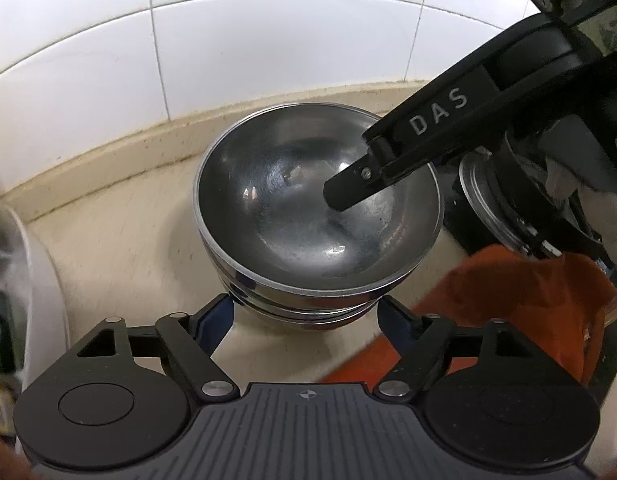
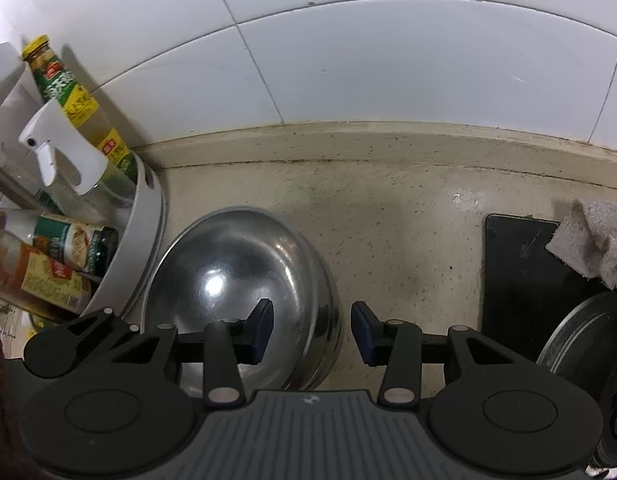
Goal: Organize plates and bowls
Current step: 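Close both grippers on the rim of the stacked steel bowls, then lift the bowl stack with both grippers and carry it toward the flower plates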
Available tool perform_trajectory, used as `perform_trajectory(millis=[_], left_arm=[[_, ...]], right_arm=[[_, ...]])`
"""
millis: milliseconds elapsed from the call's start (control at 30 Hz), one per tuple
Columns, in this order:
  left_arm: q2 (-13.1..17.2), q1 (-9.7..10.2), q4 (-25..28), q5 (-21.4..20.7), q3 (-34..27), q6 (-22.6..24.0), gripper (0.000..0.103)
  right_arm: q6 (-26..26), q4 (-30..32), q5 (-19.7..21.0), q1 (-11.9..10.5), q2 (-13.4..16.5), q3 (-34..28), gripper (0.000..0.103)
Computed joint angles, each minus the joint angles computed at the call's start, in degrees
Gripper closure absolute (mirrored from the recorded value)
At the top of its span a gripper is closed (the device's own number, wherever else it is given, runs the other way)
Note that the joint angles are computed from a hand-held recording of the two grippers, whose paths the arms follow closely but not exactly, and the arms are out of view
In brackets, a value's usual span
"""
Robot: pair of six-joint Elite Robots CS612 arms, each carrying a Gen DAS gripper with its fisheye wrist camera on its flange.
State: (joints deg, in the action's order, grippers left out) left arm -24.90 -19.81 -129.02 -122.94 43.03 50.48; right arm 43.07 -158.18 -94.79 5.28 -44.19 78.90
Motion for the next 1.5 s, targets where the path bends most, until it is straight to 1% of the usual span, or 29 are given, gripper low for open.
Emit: perform_trajectory(millis=[133, 267, 400, 467, 567, 633, 733, 800, 867, 1000, 1133, 1267, 1367, 1500], left_arm=[[0.9, -0.02, -0.5, -1.2, -0.9, 1.4, 0.015], [1.9, 0.48, 0.2, -2.9, -2.1, 3.8, 0.015], [3.2, 0.87, 0.3, -2.4, -3.7, 7.2, 0.015], [4.3, 0.97, 1.9, -2.7, -5.7, 8.0, 0.015], [6.3, 1.11, 6.6, -4.2, -9.7, 10.5, 0.015], [7.4, 1.18, 8.2, -5.0, -11.7, 12.7, 0.015], [8.1, 0.86, 8.9, -6.0, -12.6, 15.3, 0.015], [8.9, 0.61, 10.3, -6.7, -14.0, 16.9, 0.014], [9.1, 0.34, 9.3, -6.6, -13.6, 16.8, 0.012], [9.9, 0.27, 8.8, -7.9, -14.5, 16.9, 0.008], [10.7, 0.21, 8.7, -8.6, -15.7, 16.6, 0.004], [11.2, 0.10, 7.8, -9.1, -16.2, 15.6, 0.003], [11.7, 0.02, 7.0, -9.3, -16.7, 14.6, 0.002], [11.5, 0.06, 5.6, -9.3, -16.1, 13.3, 0.002]], right_arm=[[0.6, 0.1, 0.4, -0.6, 0.6, -0.6, 0.063], [0.8, -1.4, 1.9, -1.1, 1.2, -0.6, 0.056], [0.5, -3.6, 3.7, -1.6, 1.8, -0.7, 0.055], [0.1, -4.6, 4.9, -1.9, 2.1, -0.8, 0.051], [-0.1, -5.9, 6.3, -2.3, 2.6, -0.9, 0.048], [-0.1, -6.9, 7.4, -2.5, 2.7, -0.6, 0.048], [-0.3, -8.4, 9.2, -3.0, 2.8, -0.1, 0.047], [-0.3, -9.1, 10.2, -3.3, 3.0, 0.0, 0.047], [-0.1, -9.5, 11.2, -3.5, 3.1, 0.1, 0.045], [0.2, -10.7, 13.3, -4.0, 3.4, 0.4, 0.043], [-0.7, -12.0, 15.0, -4.4, 3.8, 0.5, 0.036], [-1.8, -12.6, 15.3, -4.4, 4.1, 0.3, 0.036], [-1.7, -13.8, 15.0, -4.2, 4.2, 0.6, 0.036], [-1.1, -15.3, 14.7, -4.2, 4.2, 1.1, 0.036]])
